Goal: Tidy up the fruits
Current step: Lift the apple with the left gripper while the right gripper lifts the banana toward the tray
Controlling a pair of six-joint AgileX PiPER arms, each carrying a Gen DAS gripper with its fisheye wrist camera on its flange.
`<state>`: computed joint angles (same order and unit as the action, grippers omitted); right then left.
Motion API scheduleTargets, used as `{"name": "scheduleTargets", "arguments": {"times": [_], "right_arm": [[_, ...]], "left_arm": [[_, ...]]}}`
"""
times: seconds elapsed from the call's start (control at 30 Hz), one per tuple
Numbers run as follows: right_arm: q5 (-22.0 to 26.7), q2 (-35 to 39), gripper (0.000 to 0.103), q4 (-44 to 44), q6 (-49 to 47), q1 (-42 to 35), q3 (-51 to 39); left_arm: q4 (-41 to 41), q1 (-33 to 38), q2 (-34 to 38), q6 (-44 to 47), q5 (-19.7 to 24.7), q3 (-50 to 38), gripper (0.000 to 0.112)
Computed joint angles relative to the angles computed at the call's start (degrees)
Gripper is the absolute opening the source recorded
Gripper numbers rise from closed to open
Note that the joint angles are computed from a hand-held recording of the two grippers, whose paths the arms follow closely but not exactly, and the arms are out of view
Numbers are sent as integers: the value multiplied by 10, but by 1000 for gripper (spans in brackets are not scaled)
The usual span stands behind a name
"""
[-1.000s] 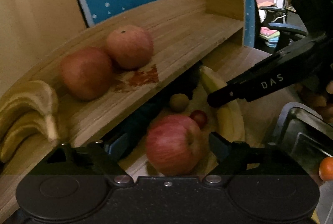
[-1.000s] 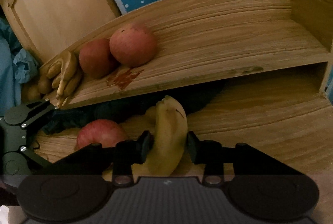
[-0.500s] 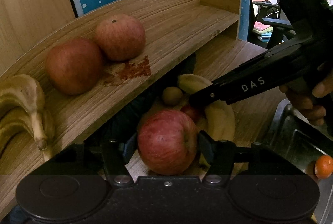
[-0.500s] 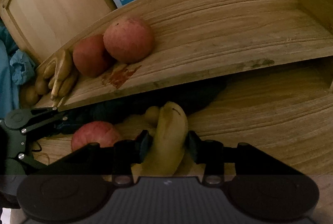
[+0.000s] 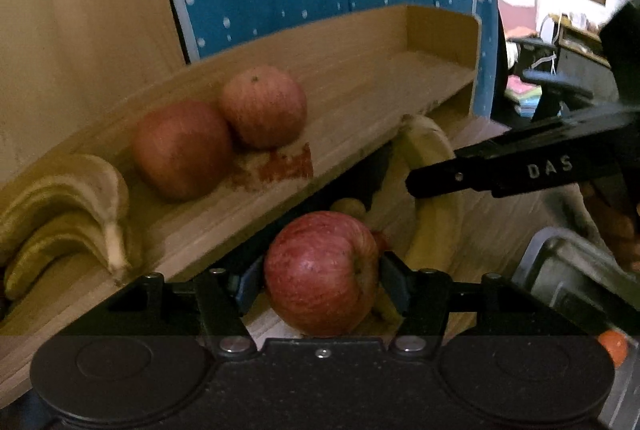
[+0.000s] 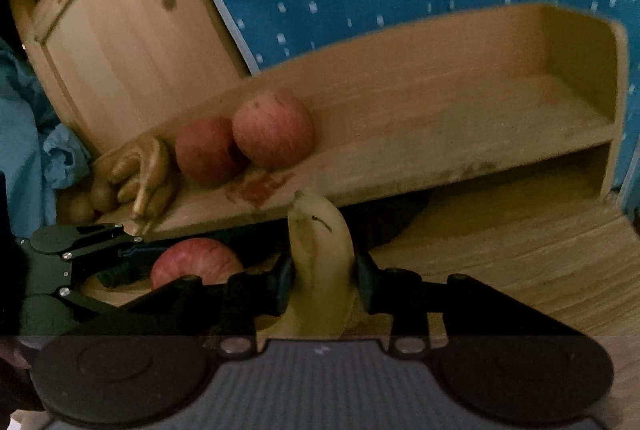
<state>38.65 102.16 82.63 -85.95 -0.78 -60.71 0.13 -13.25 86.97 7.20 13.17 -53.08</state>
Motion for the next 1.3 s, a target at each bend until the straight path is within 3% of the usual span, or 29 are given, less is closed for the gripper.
{"name": "scheduleTargets", "arguments": {"times": [0.17, 0.37, 0.67, 0.9, 1.13, 1.3], "right_arm": [[14, -59, 36, 73, -91, -24, 59], [44, -133, 36, 95, -136, -65, 117], [116, -244, 37, 52, -149, -154, 208], [185, -319, 37, -9, -149, -231, 271], [264, -380, 37, -90, -159, -314, 319], [311, -407, 37, -140, -173, -364, 336]], "left_arm": [[64, -15, -40, -88, -11, 25, 64], [177, -43, -95, -229, -13, 67, 64], [420, -131, -218, -548, 32, 163, 64], [568, -287, -307, -787, 163, 230, 64], [608, -502, -368, -953, 358, 275, 64], [606, -663, -372, -1065, 490, 295, 64]]}}
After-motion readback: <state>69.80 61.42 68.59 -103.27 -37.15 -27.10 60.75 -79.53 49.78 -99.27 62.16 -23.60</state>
